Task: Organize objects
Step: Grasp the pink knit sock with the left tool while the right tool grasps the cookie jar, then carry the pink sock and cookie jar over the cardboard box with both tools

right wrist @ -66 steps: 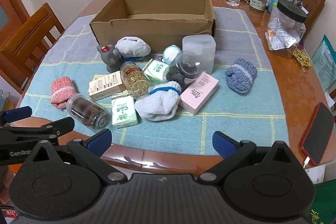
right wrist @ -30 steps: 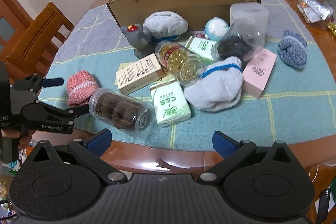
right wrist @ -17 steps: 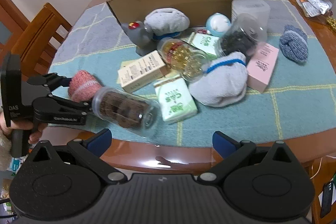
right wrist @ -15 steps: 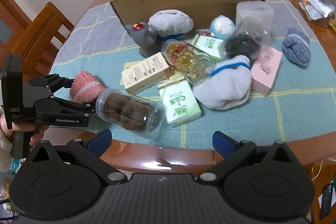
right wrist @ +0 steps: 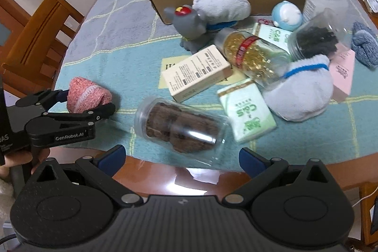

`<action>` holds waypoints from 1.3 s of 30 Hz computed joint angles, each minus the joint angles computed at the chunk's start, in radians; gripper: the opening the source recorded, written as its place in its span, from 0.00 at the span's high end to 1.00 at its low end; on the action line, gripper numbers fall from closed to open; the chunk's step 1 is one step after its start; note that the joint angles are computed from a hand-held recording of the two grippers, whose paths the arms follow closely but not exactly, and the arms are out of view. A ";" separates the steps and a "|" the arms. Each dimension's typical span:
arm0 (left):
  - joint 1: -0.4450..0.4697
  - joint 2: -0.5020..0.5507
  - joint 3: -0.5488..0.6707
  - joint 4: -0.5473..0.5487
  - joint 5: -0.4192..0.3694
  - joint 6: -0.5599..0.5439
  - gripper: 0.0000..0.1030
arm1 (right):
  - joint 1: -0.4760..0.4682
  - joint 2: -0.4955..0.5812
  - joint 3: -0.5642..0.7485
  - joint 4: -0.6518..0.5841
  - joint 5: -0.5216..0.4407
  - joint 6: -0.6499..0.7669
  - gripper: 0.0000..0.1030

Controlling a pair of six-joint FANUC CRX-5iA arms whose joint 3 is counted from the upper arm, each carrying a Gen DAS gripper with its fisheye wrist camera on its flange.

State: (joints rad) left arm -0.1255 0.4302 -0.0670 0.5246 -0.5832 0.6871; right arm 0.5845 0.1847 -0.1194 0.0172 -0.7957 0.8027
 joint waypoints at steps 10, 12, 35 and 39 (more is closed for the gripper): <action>0.017 0.012 0.003 0.050 -0.038 -0.049 0.21 | 0.033 0.050 0.016 0.110 0.003 -0.197 0.00; 0.023 0.017 0.005 0.067 -0.054 -0.062 0.21 | 0.046 0.063 0.010 0.162 0.008 -0.275 0.00; 0.030 0.061 0.095 0.020 -0.139 -0.043 0.21 | 0.063 0.156 0.086 0.231 -0.088 -0.466 0.06; 0.029 0.066 0.124 -0.012 -0.168 -0.008 0.21 | 0.056 0.157 0.106 0.217 -0.103 -0.432 0.08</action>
